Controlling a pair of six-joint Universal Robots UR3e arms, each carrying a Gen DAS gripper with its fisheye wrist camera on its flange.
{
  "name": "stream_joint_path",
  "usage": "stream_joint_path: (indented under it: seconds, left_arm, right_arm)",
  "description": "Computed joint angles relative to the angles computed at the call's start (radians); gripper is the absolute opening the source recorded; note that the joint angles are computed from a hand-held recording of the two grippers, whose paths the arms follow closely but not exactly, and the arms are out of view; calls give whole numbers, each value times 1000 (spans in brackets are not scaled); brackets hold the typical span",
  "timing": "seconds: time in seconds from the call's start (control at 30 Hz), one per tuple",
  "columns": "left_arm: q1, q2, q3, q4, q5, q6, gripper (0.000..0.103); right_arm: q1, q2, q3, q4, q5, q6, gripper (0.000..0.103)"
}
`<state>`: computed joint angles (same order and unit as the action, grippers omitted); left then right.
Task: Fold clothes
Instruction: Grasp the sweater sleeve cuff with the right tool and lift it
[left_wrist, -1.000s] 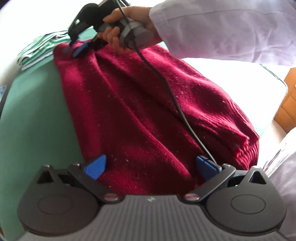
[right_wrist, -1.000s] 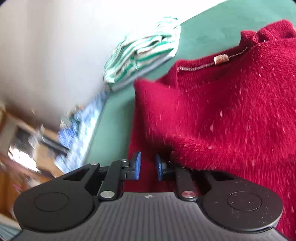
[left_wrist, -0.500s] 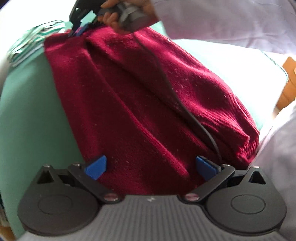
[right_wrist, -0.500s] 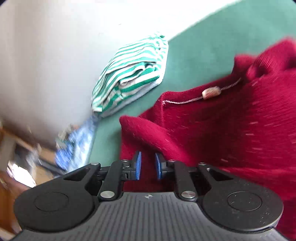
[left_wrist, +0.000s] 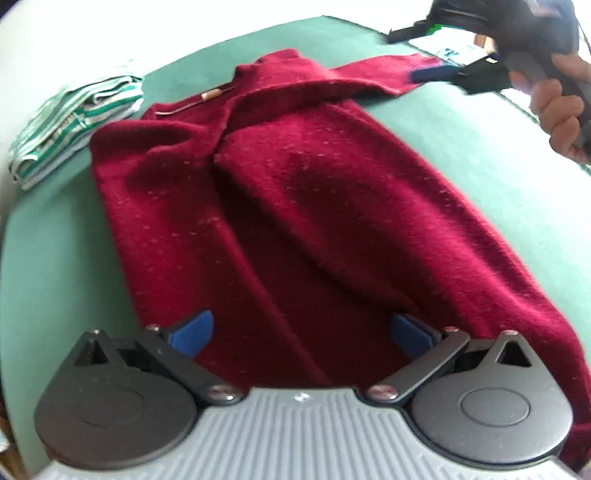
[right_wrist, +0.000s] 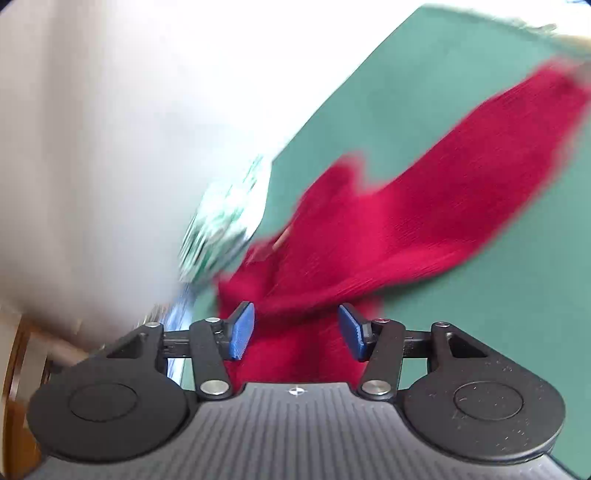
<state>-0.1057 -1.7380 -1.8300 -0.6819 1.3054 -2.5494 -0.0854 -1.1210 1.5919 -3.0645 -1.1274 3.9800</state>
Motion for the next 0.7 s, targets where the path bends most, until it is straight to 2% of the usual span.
stream_joint_path:
  seconds: [0.07,0.13,0.17,0.2,0.27,0.4,0.43,0.47,0.5,0.57,0.67,0.7]
  left_arm:
    - [-6,-3,-51,92,-2,-18,102]
    - [-7,-37,-38,125,-5,-46,102]
    - [-11,-49,-33,135,0,-60,102]
    - [-16,-57,-31,146,5,-73,102]
    - [-25,-52,-48,171,17,-99,102]
    - [-41,-46,-82,224,42,-149,102]
    - [-42,-47,-95,248,45,-157,102]
    - [-43,-43,-107,266,48,-163,102]
    - [-45,-41,-113,274,52,-169,102]
    - [-39,-37,-106,257,43,-169,102]
    - [13,-24,-43,130,-47,-108,97]
    - [44,-19,-31,127,-86,-90,98]
  right_arm:
    - [-44,-91,113,4,-124,-1,61]
    - [-74,-115,143,34,-212,4,61]
    - [-78,-92,136,16,-232,18,61]
    - [-78,-59,122,-11,-249,35,57]
    - [-74,11,77,-64,-281,67,59]
    - [-41,193,-117,-133,-344,138,58]
    - [-35,238,-176,-131,-356,145,53]
    - [-31,267,-232,-100,-367,140,40]
    - [-30,287,-273,-67,-374,139,32]
    - [-31,325,-346,-3,-384,140,5]
    - [-56,304,-312,-5,-341,134,6]
    - [-66,285,-294,6,-326,133,6]
